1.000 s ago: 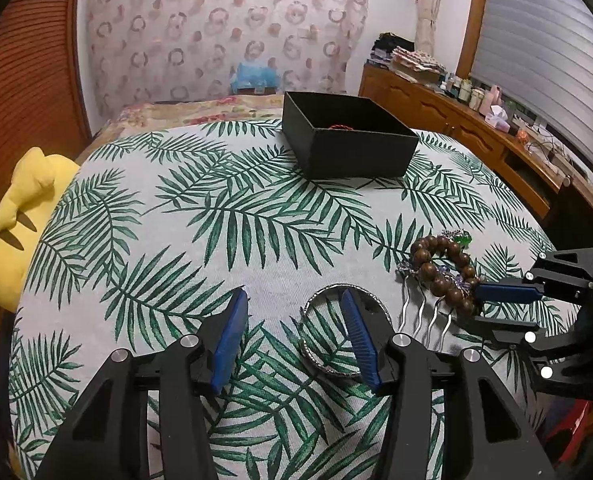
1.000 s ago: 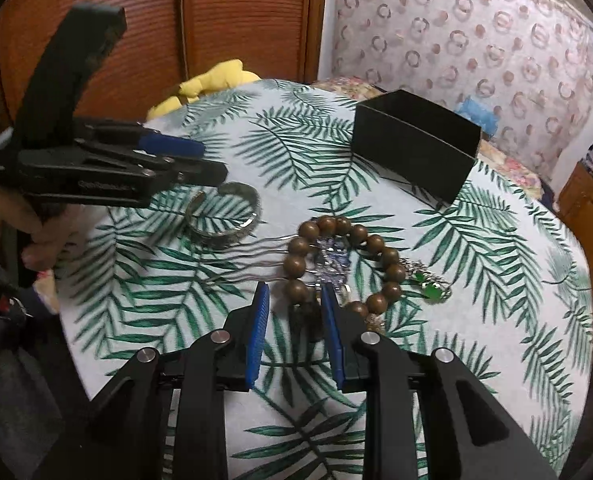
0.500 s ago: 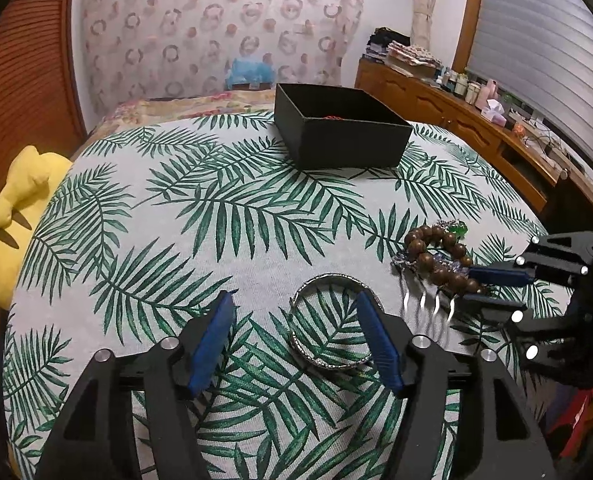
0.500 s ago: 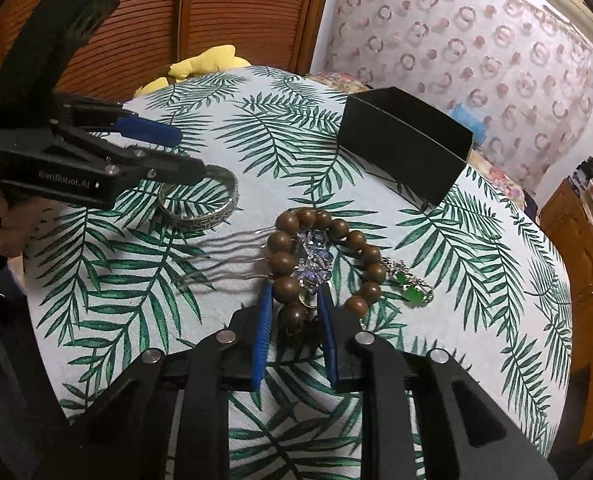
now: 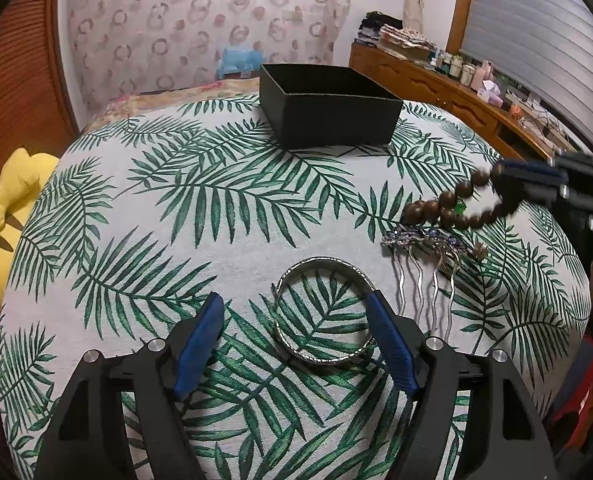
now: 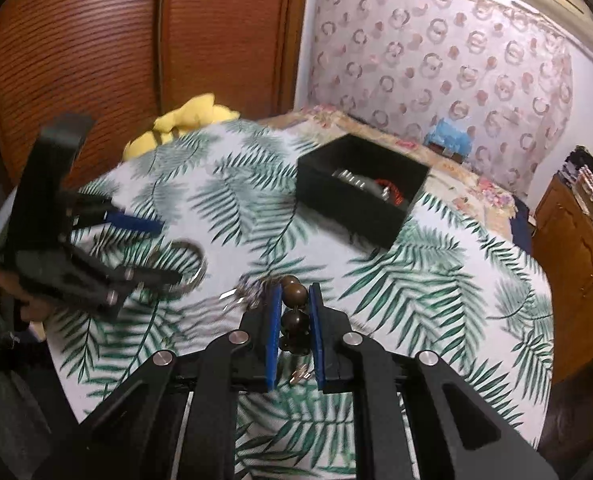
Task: Organize jewelry
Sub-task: 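Lift the brown wooden bead bracelet with the right gripper toward the black box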
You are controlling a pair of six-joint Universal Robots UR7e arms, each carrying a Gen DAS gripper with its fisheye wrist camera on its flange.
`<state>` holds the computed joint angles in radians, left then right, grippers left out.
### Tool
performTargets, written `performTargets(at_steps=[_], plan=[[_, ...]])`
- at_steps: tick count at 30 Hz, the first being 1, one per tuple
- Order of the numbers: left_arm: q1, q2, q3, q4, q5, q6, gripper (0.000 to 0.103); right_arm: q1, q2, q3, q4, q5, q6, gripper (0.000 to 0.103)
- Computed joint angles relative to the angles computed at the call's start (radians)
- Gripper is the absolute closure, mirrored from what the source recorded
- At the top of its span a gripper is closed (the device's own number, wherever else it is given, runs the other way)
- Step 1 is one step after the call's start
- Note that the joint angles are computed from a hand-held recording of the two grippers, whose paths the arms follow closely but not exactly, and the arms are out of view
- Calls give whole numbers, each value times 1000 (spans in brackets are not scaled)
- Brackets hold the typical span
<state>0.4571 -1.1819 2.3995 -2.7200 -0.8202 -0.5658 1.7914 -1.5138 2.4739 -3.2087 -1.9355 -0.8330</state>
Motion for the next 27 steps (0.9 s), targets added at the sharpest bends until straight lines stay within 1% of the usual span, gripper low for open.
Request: performTargets(at_steps=[8, 13, 18, 23, 27], plan=[[-3, 17, -17, 26, -2, 2, 31, 16, -2, -38, -33, 17, 17, 88], [-9, 9, -7, -8, -8, 12, 31, 27, -3, -46, -45, 13, 17, 88], [-22, 12, 0, -39, -11, 26, 30, 21, -9, -47, -45, 19, 23, 88], [-12, 28, -13, -5, -35, 30, 30, 18, -9, -45, -47, 20, 23, 88], [-15, 36, -17, 4, -23, 40, 30, 18, -7, -46, -50, 20, 24, 88]])
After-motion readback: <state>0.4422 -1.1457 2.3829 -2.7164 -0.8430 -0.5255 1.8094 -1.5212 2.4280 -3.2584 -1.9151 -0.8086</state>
